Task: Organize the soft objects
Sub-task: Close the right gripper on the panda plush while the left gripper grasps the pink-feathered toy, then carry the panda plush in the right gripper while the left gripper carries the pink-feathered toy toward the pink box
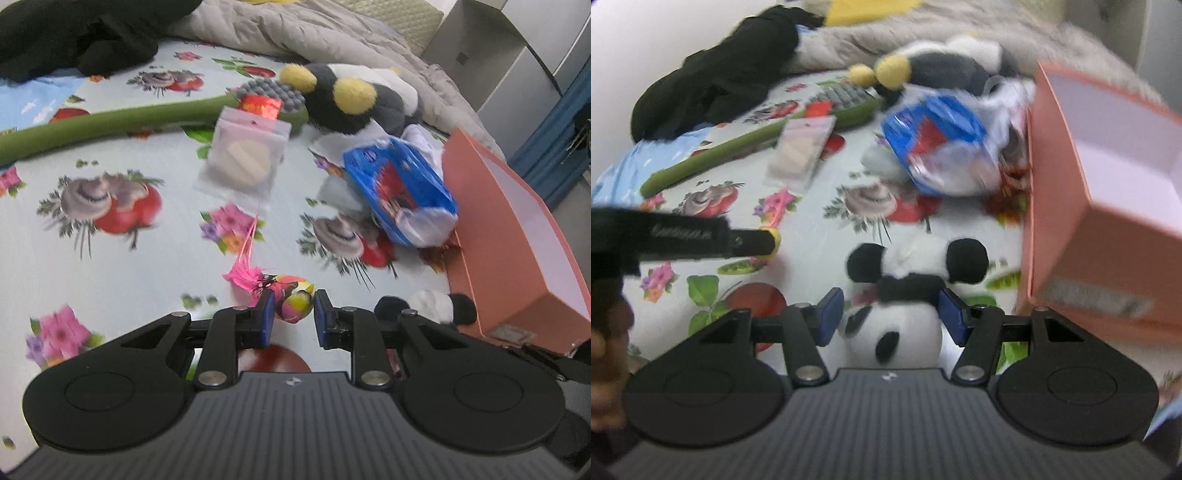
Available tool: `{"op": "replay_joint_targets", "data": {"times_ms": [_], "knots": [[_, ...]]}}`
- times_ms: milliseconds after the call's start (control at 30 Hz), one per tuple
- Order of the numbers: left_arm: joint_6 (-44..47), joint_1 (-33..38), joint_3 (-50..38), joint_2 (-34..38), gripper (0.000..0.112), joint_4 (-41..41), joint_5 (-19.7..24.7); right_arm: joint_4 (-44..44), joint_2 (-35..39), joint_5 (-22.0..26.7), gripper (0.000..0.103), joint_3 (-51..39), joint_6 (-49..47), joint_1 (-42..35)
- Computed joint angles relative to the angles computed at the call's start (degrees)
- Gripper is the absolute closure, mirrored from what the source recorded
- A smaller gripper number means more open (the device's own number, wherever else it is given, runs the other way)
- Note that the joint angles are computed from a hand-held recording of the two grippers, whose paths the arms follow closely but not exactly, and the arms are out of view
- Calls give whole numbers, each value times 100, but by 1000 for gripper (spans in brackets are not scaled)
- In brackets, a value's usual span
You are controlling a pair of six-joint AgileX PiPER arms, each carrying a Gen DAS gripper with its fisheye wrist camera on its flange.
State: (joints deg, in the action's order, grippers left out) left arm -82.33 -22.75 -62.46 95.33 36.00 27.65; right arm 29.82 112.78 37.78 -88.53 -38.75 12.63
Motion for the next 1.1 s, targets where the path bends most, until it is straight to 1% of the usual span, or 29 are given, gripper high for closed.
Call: {"op": "replay_joint_targets", "data": {"times_ms": [67,167,267,333,367,400,433,500,600,733,867,967,1100], "knots": [[-62,-66,37,14,86,1,-35,89,75,166,35,-92,74,-90],[-124,-133,86,38,86,-5,-78,-8,171,135,29,-190,250,-112],[-95,-158,95,49,86,-65,-80,-38,366,337,29,-463,360,-119],[-92,-187,78,41,86,-82,-19,-37,593,721,30,-818,483,-138],[-110,-198,64,38,86,-82,8,-31,744,1011,32,-1073,660,-162],[-143,-216,52,37,86,-74,38,48,882,1298,38,-1295,792,-208],[-166,-227,33,41,86,-74,68,107,975,1473,38,-1441,840,-234],[-219,-262,-7,41,86,-68,122,93,949,1419,41,-1405,777,-215],[-213,-318,-114,40,86,-95,229,149,888,1513,42,-1413,749,-258],[-72,-394,-326,12,86,-205,392,180,577,1430,42,-1227,517,-321],[-24,-548,-641,-33,87,-199,695,285,326,1555,42,-1234,359,-441],[-3,-693,-892,-92,87,-167,984,316,121,1543,42,-1214,235,-514],[-9,-895,-1194,-181,87,-133,1336,431,-53,1729,42,-1282,135,-707]]}}
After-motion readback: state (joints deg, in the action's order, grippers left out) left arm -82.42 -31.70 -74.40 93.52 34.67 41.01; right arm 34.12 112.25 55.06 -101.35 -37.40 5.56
